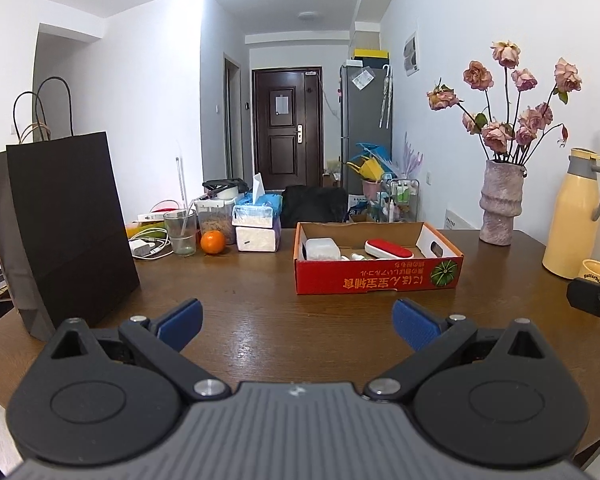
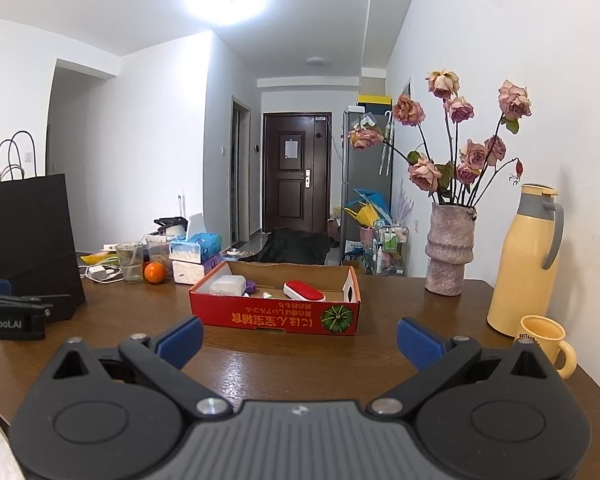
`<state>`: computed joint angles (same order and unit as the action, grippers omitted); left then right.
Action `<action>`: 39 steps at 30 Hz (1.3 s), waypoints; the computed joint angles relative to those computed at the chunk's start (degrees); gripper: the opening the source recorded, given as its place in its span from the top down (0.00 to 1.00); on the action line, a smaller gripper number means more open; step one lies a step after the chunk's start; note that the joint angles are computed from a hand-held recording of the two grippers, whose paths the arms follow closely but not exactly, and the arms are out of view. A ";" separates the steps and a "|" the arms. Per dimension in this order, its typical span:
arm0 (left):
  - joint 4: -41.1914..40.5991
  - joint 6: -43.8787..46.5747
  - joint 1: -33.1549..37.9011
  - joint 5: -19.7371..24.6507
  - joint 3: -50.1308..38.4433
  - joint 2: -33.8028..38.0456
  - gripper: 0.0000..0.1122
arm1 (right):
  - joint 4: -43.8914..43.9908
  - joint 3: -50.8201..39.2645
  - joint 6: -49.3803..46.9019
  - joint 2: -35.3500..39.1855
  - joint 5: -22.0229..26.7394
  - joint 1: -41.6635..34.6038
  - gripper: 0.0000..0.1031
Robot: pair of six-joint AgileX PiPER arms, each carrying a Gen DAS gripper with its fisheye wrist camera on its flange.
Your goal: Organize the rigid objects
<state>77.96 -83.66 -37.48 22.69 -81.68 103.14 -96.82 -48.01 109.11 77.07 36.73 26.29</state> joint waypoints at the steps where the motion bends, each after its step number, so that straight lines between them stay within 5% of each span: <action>1: 0.16 -0.22 -0.06 -0.06 0.21 -0.16 0.08 | -0.07 0.17 0.11 -0.13 0.20 0.25 0.00; 39: 2.23 -2.86 -0.61 0.31 2.96 -2.05 0.08 | 1.04 1.52 -0.50 -1.38 4.06 4.39 0.00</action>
<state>80.19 -86.52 -38.09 23.00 -78.73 101.09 -95.78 -46.48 108.61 75.69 40.79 30.68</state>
